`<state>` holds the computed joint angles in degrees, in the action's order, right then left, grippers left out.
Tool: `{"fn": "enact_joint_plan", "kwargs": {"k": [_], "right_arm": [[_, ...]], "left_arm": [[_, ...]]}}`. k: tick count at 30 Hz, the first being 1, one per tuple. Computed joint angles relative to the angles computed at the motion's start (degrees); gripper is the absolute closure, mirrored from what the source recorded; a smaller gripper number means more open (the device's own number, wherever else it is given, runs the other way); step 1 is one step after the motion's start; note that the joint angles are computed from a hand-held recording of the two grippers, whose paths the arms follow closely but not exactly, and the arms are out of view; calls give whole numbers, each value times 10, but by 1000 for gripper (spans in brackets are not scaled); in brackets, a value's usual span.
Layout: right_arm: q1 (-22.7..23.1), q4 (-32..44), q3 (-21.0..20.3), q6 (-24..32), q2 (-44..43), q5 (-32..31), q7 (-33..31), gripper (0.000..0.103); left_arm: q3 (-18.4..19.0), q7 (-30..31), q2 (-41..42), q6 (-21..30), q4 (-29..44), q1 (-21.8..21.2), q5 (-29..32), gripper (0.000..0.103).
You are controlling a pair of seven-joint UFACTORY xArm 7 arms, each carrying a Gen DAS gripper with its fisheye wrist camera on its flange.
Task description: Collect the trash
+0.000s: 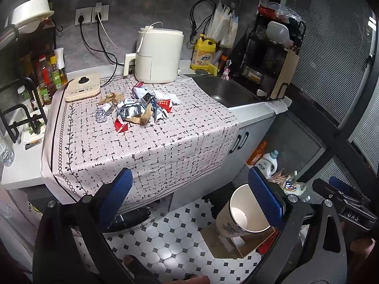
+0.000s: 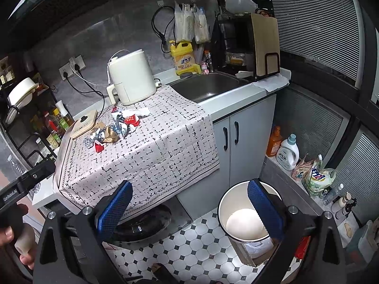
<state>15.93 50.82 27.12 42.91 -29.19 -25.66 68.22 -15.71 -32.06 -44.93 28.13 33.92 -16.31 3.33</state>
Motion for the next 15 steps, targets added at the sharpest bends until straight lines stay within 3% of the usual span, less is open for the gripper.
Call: {"fn": "enact_joint_plan", "kwargs": {"k": [15], "right_arm": [[3,-1,1,5,-11,-1,-5,8]], "left_arm": [[-5,-2,-1,6,14,-1,1,6]]}}
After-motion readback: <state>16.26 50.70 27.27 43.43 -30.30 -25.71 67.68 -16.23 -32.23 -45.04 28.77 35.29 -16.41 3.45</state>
